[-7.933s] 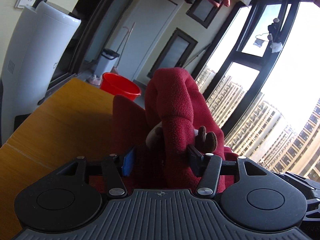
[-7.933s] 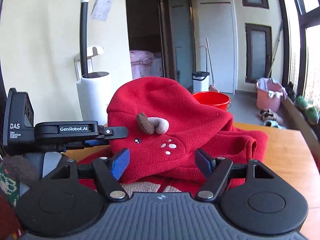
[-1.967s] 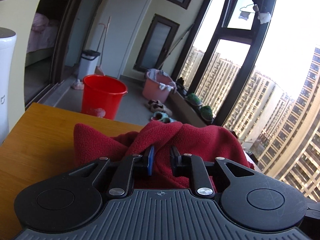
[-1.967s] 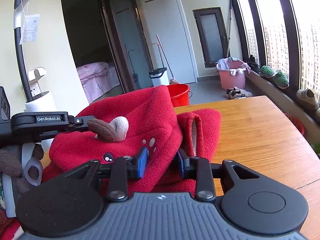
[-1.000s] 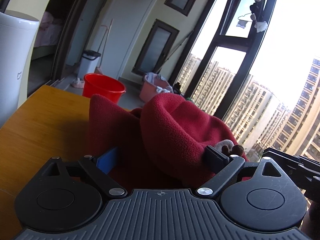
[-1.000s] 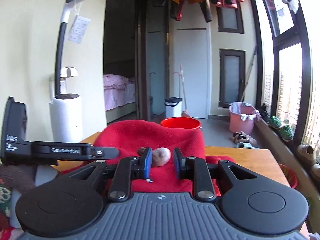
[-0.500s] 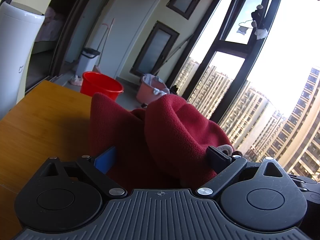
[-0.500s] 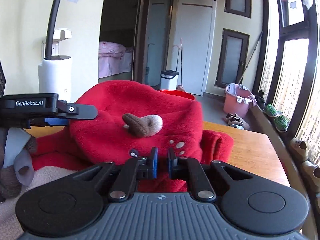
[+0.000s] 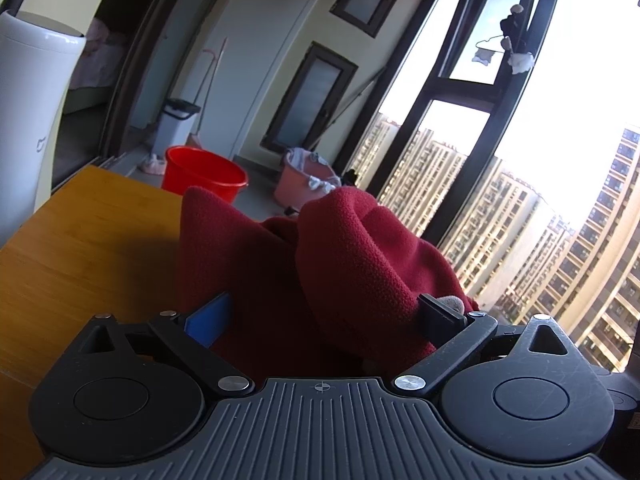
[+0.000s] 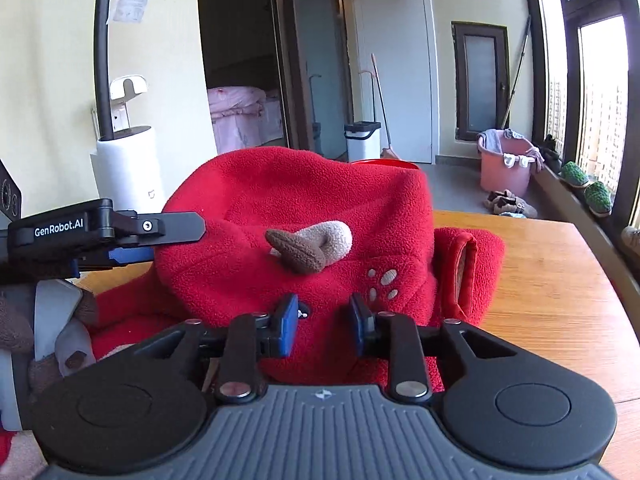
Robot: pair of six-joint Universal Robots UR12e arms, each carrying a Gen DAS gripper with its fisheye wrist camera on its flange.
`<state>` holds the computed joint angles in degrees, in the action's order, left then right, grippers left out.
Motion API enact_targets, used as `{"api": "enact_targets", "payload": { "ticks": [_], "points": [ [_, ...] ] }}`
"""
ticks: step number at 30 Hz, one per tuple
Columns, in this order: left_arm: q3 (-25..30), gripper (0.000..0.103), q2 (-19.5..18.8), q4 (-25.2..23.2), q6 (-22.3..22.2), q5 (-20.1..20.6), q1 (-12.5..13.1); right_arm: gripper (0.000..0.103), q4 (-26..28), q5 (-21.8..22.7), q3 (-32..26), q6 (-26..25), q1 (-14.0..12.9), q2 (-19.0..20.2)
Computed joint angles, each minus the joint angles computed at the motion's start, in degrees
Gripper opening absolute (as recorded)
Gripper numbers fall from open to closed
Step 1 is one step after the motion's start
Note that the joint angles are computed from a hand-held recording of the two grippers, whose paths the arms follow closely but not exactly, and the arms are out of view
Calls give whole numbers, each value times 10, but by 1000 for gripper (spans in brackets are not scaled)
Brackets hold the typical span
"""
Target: Fold clothes
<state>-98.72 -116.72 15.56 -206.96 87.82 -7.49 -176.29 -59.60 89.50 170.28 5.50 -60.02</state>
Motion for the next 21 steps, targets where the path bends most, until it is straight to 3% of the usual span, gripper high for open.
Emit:
{"api": "enact_targets", "payload": {
  "ticks": [2, 4, 7, 8, 9, 10, 11, 14, 17, 19, 21],
  "points": [
    [-1, 101, 2, 8, 2, 14, -3, 26, -18, -8, 5, -1, 2, 0],
    [-1, 101, 2, 46, 27, 32, -10, 27, -35, -16, 10, -3, 4, 1],
    [16, 100, 1, 84, 70, 3, -14, 29, -50, -18, 14, 2, 4, 2],
    [28, 100, -2, 78, 85, -16, -14, 29, -48, -13, 13, 7, 2, 3],
    [41, 90, -4, 59, 95, -43, -11, 29, -48, -11, 12, 10, 2, 3],
    [55, 75, -8, 36, 99, -65, -9, 29, -50, -10, 13, 12, 1, 3],
    [70, 69, -14, 9, 99, -78, -7, 29, -51, -9, 13, 14, 1, 4],
    [101, 65, -31, -54, 96, -68, -5, 32, -56, -12, 14, 18, 1, 4],
    [100, 60, -36, -89, 58, -41, 3, 37, -60, -14, 15, 27, -1, 4],
    [88, 38, -36, -100, 43, -39, 11, 37, -58, -11, 14, 27, -1, 4],
    [73, 36, -35, -79, 43, -51, 18, 38, -57, -8, 13, 26, -2, 5]
  ]
}}
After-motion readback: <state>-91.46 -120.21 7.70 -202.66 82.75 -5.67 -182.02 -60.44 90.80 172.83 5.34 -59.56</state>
